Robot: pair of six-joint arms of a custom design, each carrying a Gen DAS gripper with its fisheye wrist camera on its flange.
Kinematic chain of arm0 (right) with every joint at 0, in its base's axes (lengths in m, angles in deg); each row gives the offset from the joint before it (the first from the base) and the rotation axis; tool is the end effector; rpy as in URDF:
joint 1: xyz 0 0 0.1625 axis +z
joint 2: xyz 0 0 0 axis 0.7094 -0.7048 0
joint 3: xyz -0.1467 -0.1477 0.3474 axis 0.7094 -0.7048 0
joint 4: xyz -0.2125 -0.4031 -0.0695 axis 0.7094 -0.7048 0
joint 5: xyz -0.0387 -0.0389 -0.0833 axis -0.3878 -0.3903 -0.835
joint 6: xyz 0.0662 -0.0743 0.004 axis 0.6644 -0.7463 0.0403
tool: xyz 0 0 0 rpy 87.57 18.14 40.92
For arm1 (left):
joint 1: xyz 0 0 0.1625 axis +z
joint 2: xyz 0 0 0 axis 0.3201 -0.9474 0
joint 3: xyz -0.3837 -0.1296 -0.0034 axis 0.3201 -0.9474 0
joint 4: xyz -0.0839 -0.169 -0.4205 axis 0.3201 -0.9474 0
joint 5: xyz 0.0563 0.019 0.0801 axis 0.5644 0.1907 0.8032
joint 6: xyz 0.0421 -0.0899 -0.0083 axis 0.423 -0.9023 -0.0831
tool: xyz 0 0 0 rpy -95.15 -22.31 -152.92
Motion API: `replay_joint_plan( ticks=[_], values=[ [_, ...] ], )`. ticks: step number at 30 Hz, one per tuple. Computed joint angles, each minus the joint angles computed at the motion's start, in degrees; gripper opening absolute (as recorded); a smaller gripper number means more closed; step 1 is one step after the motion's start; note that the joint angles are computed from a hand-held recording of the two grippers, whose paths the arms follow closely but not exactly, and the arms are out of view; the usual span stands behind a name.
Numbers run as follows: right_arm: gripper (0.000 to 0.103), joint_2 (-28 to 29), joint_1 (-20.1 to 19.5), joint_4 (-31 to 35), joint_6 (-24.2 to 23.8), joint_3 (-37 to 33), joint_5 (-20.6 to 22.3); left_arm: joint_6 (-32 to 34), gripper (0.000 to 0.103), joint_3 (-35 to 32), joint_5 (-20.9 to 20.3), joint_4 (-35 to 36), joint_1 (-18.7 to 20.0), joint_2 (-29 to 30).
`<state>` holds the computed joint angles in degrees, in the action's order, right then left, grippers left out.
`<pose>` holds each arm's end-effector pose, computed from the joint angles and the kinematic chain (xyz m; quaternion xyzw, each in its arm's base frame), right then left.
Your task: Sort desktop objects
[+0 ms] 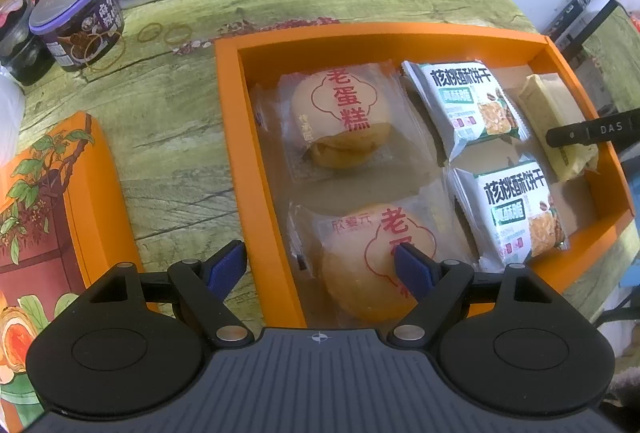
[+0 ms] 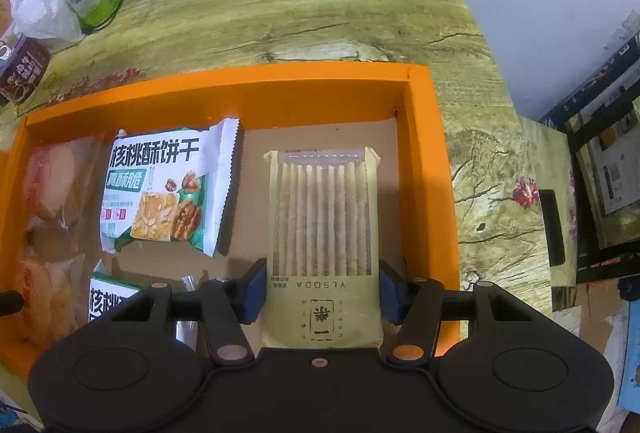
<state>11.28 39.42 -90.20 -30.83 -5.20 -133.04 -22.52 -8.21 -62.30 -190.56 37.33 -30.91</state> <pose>-0.0067 -0.8253 0.3245 0.0033 -0.9195 0.1613 0.3585 -0.2956 -0.7805 0.0384 0.2188 0.9259 -0.0823 0.2969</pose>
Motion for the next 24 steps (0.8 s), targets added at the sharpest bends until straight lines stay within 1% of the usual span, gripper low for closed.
replay_joint_plan(
  ticks=[4,5,6,7,9,10,12,14,16,19,22,23,24],
  values=[
    [0.056,0.05,0.03,-0.19,0.04,0.08,-0.22,-0.17,0.082,0.64,0.09,-0.3,-0.06,-0.44],
    [0.059,0.03,0.04,-0.1,0.19,0.12,-0.17,-0.35,0.083,0.84,0.14,-0.32,-0.09,-0.58],
    [0.065,-0.06,0.1,-0.43,0.19,0.36,-0.11,-0.51,0.084,1.07,0.12,-0.36,-0.07,-0.77],
    [0.068,-0.19,0.18,-0.94,0.1,0.69,-0.1,-0.67,0.085,1.31,0.1,-0.41,-0.06,-0.96],
    [0.077,-0.54,0.49,-2.9,-0.58,1.67,-0.62,-0.88,0.085,2.01,0.02,-0.95,0.06,-1.48],
    [0.079,-0.75,0.68,-3.94,-0.94,2.2,-0.94,-0.95,0.085,2.38,0.01,-1.32,0.13,-1.75],
    [0.081,-1.52,1.1,-6.11,-1.29,3.66,-1.6,-0.86,0.085,3.38,0.15,-3.21,0.27,-2.36],
    [0.081,-2.67,1.58,-8.6,-1.24,5.61,-2.24,-0.5,0.087,5.33,0.71,-8.2,0.44,-3.19],
    [0.081,-4.62,2.21,-12.31,-1.17,8.78,-2.79,0.07,0.088,7.1,0.28,-13.45,0.88,-3.91],
    [0.081,-8.57,3.23,-17.75,-0.51,14.55,-2.43,-0.05,0.088,8.97,-0.23,-18.36,1.18,-5.09],
    [0.083,-13.52,4.57,-27.35,-2.06,21.9,1.11,0.35,0.089,11.84,0.06,-22.94,0.39,-7.29],
    [0.088,-14.96,4.98,-30.82,-2.73,24.14,2.76,0.84,0.092,13.23,0.52,-24.89,-0.08,-8.32],
    [0.096,-16.08,5.21,-34.69,-3.68,26.2,5.27,1.28,0.094,14.68,1.36,-26.94,-0.67,-9.34]
  ],
)
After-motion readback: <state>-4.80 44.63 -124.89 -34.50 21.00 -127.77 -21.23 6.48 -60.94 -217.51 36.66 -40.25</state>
